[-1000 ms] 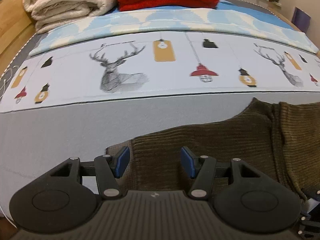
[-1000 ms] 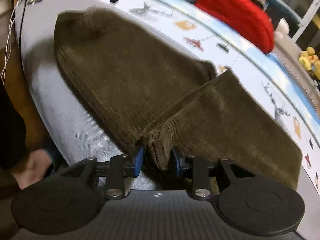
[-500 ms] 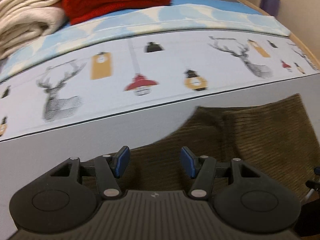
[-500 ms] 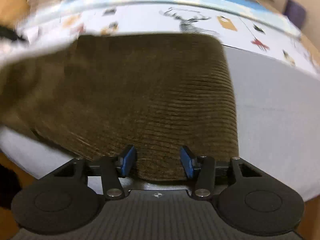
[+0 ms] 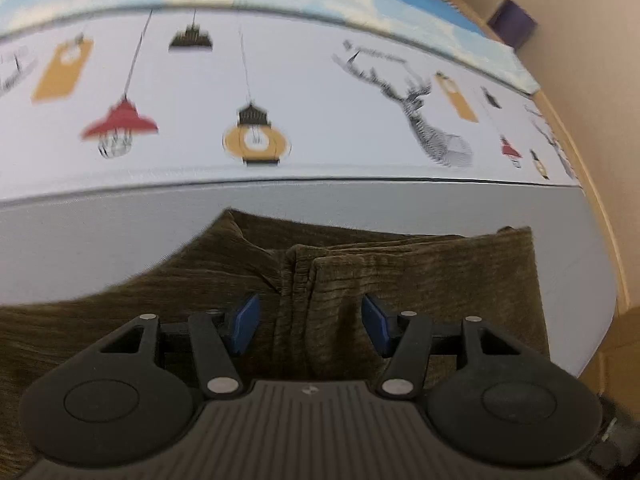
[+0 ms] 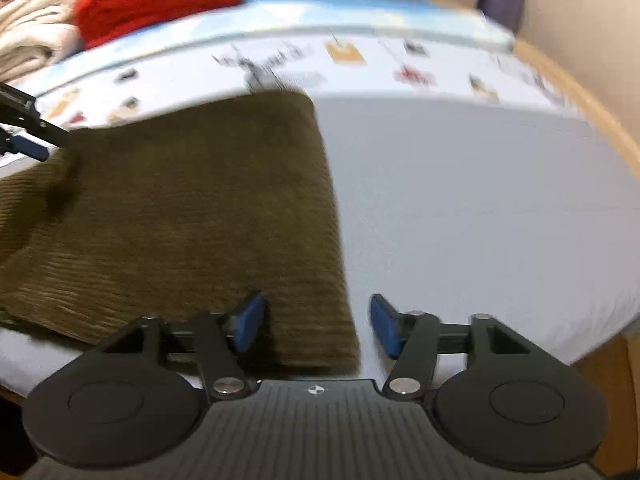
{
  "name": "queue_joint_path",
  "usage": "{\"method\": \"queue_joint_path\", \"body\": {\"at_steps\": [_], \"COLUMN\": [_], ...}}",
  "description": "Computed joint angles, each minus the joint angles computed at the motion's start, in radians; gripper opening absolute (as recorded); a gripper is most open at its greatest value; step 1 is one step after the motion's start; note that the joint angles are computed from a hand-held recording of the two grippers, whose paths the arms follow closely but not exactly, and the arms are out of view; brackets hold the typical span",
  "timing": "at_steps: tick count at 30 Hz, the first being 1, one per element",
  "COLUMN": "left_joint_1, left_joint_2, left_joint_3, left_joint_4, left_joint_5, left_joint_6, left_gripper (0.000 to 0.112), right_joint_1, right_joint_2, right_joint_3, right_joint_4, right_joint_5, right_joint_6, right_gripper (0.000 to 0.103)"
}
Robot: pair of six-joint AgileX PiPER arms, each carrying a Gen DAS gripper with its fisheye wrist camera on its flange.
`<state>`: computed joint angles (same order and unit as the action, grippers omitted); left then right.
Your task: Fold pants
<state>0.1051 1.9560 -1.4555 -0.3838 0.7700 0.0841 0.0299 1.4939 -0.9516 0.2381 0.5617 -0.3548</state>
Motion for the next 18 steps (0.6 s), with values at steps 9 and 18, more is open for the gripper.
{"method": "queue_joint_path", "body": {"at_steps": [9,18], "left_joint_1": [-0.044,0.070], "left_joint_2": [0.081,-0.073], "left_joint_3": [-0.052,0.060], "left_joint_4": [0.020,-0.194], "left_joint_5": [-0.023,0.004], "left_joint_6": [0.016,0.223], "left_gripper": [0.028,0.020], "right_joint_1": [-0.063,-0.043], "right_joint_2": [0.106,0.022], "right_joint_3": [-0.090,-0.037], "right_joint_4": [0.131,0.097], "right_joint_5": [0.074,0.081], "right_joint_6": [-0.045,-0.021], "right_gripper": [0.073,0.073]}}
